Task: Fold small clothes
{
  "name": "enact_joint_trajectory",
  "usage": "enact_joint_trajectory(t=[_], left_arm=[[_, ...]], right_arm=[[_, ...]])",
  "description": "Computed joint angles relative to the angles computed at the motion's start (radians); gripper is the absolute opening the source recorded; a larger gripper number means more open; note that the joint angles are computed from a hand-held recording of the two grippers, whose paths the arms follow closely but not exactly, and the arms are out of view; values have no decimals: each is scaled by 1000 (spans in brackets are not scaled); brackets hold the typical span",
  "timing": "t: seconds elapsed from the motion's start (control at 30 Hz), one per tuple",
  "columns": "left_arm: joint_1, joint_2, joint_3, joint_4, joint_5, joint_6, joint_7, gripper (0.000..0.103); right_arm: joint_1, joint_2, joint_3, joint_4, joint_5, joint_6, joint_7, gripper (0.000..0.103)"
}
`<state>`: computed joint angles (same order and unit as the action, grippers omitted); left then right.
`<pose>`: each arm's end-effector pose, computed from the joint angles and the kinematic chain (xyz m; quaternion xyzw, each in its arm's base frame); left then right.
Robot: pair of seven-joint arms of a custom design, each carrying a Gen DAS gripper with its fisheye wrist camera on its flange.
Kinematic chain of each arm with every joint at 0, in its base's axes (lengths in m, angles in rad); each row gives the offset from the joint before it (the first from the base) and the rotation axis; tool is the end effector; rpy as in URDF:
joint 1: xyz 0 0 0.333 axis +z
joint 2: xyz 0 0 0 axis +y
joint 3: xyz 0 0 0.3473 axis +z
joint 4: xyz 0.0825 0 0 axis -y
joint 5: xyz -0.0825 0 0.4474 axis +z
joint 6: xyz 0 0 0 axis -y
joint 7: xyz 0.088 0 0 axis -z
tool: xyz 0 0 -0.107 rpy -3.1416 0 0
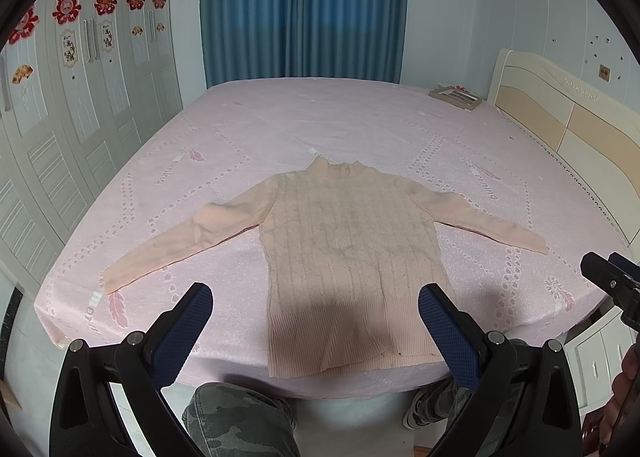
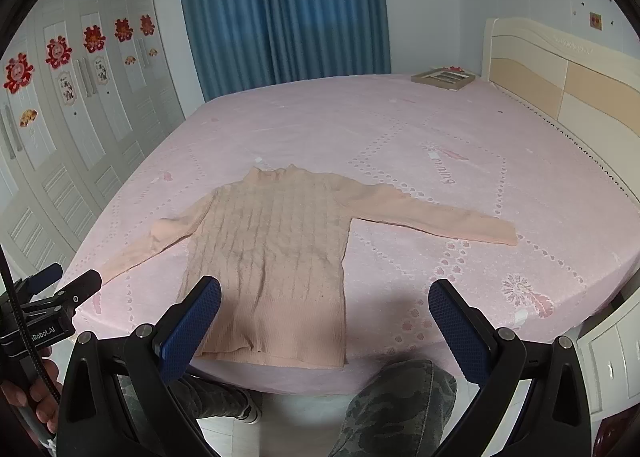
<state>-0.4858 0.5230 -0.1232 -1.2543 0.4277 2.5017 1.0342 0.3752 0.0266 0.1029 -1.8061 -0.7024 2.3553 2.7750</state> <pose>0.6995 -0.4574 0.5618 -0.5559 0.7382 -0.3095 0.2241 0.6043 0.3024 0.5962 -0.5284 0.7574 -0.2828 0.2590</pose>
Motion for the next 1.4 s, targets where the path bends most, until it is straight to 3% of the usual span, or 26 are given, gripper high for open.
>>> enact_joint_trajectory(t=[0.33, 0.7, 1.0, 1.1, 1.17, 1.27, 1.4], left_arm=[[17, 8, -15, 21, -49, -43, 35, 103], [29, 34, 2, 17, -52, 38, 19, 103], [78, 151, -1, 75, -143, 68, 25, 102], [88, 204, 12, 113, -168, 44, 22, 98], [97, 240, 24, 138, -179, 35, 7, 89], [124, 302, 24, 199, -214, 1, -4, 79], [148, 342, 45, 233, -229, -17, -43, 78]], right_arm=[[5, 15, -4, 17, 2, 9, -7, 102], [5, 54, -22, 43, 21, 62, -39, 102], [17, 159, -66, 101, 6, 101, -50, 102], [34, 201, -96, 117, -59, 121, 23, 102], [36, 232, -109, 133, -67, 133, 39, 102], [23, 293, -114, 182, 7, 138, -23, 101], [24, 386, -133, 278, 95, 79, -88, 98]])
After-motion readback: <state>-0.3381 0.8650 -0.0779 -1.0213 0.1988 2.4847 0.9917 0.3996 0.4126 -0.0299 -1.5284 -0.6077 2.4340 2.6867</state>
